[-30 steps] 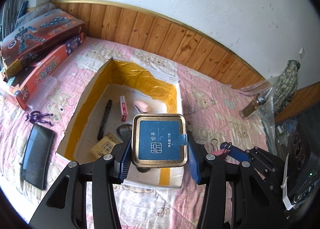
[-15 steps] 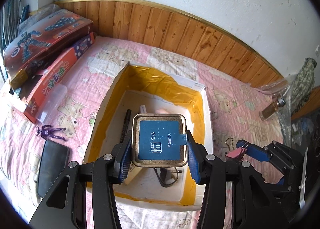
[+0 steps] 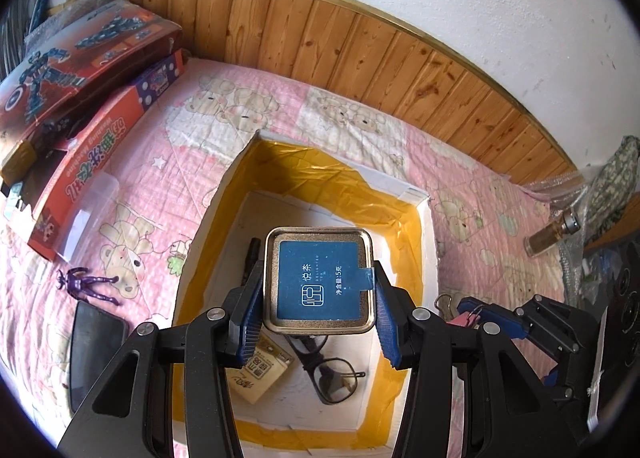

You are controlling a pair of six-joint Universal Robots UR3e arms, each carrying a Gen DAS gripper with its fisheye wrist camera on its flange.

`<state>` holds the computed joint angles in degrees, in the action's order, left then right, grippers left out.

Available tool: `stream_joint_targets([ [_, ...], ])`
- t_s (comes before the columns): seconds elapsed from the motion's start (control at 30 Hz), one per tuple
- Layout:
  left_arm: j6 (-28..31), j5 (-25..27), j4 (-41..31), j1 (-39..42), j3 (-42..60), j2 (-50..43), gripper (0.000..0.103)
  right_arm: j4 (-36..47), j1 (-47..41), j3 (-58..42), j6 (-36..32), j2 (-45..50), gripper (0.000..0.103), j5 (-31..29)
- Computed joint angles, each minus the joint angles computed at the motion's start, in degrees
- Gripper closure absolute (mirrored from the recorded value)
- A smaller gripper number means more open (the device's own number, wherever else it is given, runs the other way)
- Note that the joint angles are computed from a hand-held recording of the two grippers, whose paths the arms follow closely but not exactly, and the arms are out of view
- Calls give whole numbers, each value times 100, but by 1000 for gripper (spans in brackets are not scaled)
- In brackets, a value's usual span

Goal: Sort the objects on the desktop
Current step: 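Carry the tin and binder clip over the cardboard box with both tools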

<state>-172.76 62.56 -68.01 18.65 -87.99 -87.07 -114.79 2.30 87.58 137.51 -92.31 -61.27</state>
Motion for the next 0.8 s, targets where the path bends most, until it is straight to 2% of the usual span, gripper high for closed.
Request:
stream_joint_targets([
  [0.4, -585, -70, 168, -396, 874, -1211, 53, -13, 365, -1302, -29, 1313, 68, -627],
  [0.7, -1244, -163, 738, -633, 1071, -2086, 53, 22, 605, -1970, -229, 2013, 68, -1132],
  [0.8, -1354, -22, 821, -722, 1194, -2371, 53, 128, 690, -2257, -317, 2270, 68, -1300],
])
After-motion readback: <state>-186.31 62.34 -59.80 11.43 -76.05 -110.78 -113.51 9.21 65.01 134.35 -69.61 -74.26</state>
